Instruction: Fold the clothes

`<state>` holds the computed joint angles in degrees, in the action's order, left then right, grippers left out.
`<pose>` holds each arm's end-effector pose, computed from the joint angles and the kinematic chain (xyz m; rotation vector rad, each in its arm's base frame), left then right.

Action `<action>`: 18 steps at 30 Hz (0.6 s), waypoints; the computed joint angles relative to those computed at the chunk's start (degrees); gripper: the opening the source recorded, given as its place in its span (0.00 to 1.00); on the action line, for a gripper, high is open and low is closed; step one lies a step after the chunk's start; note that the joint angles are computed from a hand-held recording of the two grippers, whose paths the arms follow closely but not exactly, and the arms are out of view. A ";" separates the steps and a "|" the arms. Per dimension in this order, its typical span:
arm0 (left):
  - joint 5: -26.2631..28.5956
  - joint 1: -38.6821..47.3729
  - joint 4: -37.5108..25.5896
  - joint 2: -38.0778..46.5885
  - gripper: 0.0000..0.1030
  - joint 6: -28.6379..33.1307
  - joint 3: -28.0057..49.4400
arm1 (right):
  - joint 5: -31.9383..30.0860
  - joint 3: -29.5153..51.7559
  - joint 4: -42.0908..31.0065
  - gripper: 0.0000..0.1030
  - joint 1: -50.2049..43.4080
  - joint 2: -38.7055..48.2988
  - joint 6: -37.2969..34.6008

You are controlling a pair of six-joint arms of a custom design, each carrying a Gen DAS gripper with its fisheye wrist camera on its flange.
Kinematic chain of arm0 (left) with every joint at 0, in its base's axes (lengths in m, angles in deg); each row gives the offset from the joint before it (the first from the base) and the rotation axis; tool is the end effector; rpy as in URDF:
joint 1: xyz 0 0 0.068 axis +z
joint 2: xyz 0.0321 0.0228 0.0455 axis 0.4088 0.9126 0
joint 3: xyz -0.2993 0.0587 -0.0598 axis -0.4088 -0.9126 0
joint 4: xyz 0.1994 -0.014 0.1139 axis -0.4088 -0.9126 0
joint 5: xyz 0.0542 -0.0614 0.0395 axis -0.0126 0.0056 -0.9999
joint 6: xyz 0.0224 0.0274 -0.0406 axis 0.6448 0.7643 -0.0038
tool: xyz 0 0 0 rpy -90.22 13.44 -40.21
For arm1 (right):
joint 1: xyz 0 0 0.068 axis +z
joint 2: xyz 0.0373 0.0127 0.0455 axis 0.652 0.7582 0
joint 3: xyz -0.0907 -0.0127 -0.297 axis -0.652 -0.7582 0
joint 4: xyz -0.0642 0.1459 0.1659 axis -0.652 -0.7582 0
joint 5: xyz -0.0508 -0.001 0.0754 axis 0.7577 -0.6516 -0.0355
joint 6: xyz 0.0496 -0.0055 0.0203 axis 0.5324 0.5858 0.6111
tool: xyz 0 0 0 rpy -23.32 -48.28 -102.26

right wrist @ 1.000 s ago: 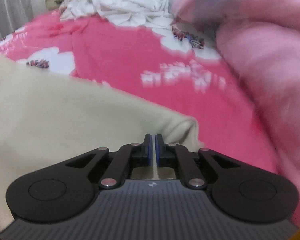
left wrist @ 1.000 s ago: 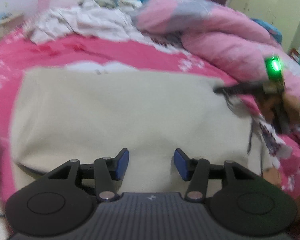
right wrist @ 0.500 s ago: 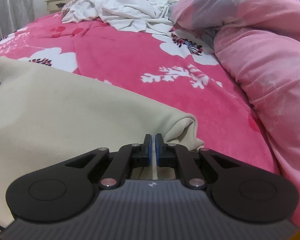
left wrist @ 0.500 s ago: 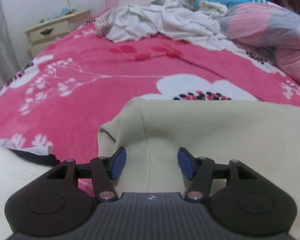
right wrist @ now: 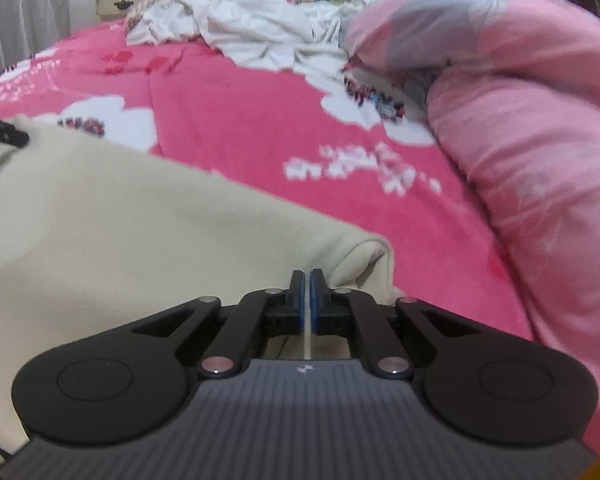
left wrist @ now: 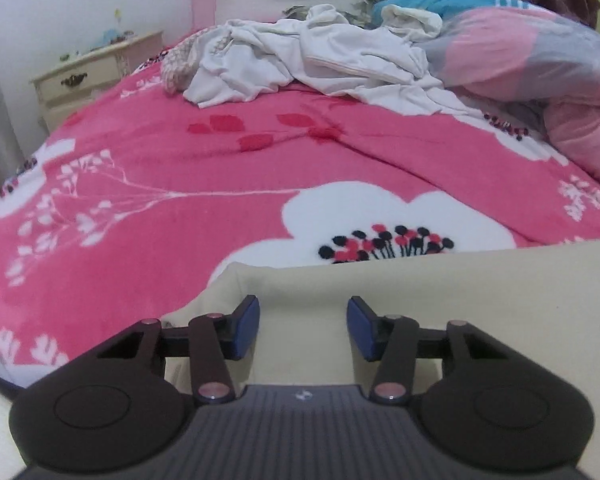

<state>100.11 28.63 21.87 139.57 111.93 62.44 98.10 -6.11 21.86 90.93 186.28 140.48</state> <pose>0.4194 0.0173 0.1063 0.7957 2.2967 -0.2826 0.1669 0.1608 0.1112 0.4163 2.3304 -0.3863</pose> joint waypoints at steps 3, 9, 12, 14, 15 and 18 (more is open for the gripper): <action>-0.21 -0.16 2.07 0.27 0.52 -0.64 -1.09 | 1.79 -0.09 0.05 0.01 -1.74 -1.30 -1.07; -3.61 -1.52 0.12 -0.94 0.52 -2.26 -0.73 | -4.06 -4.45 8.73 0.00 -8.07 0.03 -2.72; -6.79 -2.90 -1.24 -1.54 0.52 -3.88 -0.31 | -2.69 -2.91 5.39 0.00 -7.33 -3.00 -0.63; -8.83 -3.81 -1.07 -1.98 0.53 -4.86 -0.74 | -5.33 -3.93 7.81 0.00 -9.58 -0.58 -2.88; -10.00 -4.30 -0.89 -2.29 0.53 -5.12 -1.08 | -6.70 -5.16 9.98 0.00 -10.66 -0.01 -3.64; -12.84 -5.46 -1.58 -2.98 0.53 -5.62 -1.23 | -6.35 -2.67 3.38 0.01 -9.40 -3.84 0.73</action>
<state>87.27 23.17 20.29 136.59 106.31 61.21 91.75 -8.77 25.24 81.53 182.44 141.21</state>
